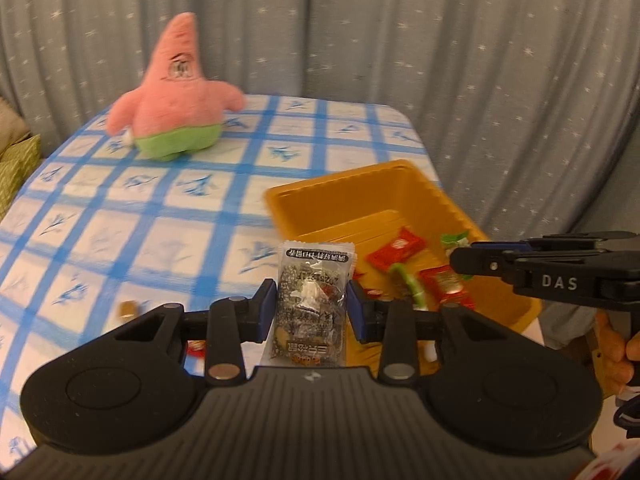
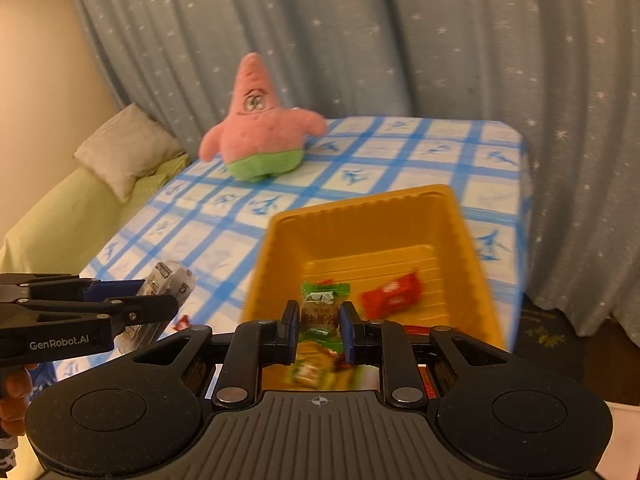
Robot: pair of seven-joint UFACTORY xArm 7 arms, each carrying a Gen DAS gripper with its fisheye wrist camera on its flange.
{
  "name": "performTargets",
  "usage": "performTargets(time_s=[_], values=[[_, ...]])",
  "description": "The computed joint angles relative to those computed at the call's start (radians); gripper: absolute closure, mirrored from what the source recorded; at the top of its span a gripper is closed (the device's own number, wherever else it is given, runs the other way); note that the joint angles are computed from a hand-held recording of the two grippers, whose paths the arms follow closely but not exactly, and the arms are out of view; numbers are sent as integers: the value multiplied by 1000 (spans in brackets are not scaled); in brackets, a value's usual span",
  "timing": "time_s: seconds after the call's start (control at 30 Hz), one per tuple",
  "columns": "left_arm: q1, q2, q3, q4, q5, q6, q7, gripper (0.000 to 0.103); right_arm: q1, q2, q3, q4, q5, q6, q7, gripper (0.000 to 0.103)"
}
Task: Organize snacks
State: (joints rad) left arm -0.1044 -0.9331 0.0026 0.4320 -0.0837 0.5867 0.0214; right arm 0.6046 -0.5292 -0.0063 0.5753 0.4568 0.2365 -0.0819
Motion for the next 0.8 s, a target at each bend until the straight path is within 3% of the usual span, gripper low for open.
performTargets(time_s=[0.37,0.6,0.8], values=[[-38,147,-97,72,22,-76,-110,69,-4,3,-102,-1,48,26,-115,81],[-29,253,-121,126,67,-123,-168,69,17,87,-143,59,156,22,-252,81],[-17,366,-124,183,100,-148,-201,69,-2,176,-134,125,272,31,-368,81]])
